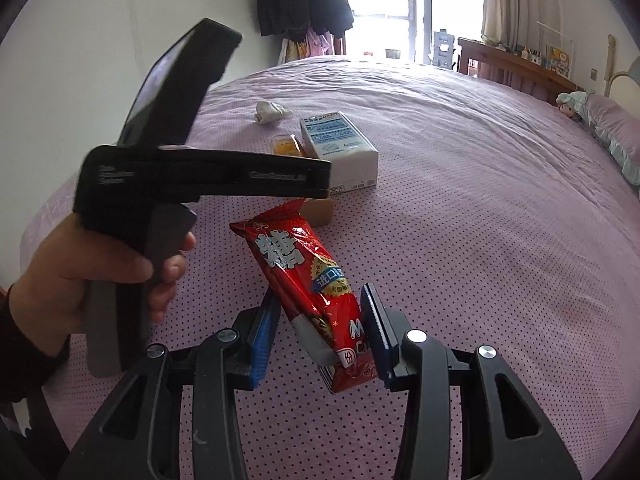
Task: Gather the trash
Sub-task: 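Grasp the orange bottle with the left gripper and lift it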
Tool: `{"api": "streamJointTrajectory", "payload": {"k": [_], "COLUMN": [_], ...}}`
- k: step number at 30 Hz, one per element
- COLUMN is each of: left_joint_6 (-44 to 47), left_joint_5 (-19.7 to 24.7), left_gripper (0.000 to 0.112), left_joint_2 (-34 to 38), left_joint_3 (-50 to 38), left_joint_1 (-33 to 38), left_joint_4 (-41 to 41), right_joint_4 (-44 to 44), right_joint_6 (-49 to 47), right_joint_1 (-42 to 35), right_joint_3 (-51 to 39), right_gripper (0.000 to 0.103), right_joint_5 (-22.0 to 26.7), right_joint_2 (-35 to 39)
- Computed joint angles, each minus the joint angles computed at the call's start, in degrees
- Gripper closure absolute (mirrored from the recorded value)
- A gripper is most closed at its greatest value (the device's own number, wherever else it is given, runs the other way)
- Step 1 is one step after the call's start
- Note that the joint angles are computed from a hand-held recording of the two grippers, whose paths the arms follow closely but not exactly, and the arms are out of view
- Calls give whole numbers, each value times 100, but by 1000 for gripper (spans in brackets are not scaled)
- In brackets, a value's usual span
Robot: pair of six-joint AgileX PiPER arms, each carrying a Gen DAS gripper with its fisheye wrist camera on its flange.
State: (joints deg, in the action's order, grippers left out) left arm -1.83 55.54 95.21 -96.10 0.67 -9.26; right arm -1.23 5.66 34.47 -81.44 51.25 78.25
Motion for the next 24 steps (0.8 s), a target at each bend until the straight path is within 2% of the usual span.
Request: {"api": "streamJointTrajectory", "payload": {"k": [7,9,11,13,14,17,20,24], "left_joint_6": [-702,-772,-681,-621,-467,122,1015,2381], "left_joint_5": [233,221,159,147,113,29,-27,227], "left_gripper": [14,19,43,58,64,73,77,79], "left_joint_2": [504,543,462,349,256,-25,-363,-867], "left_joint_3": [-577,-613,-529,-421,-308,60,515,1118], "left_joint_1": [-371,-437,-403,-373,-281,-5,440,1110], "left_joint_4": [817,1002,948,963,789,287,-635,-1878], "right_joint_4": [276,346,368,410,400,407,335,-221], "right_joint_6": [-175,-212,-200,-228,-207,-122,28,700], "right_joint_1": [-257,-309,-354,-383,-385,-362,-243,232], "right_joint_3": [161,257,331,418,444,482,547,749], "right_gripper": [62,62,62,62,62,62,62,62], "right_joint_5": [-55,-69,-69,-88,-89,-98,-100,-115], "right_joint_2": [-177,-252,-330,-406,-432,-501,-633,-972]}}
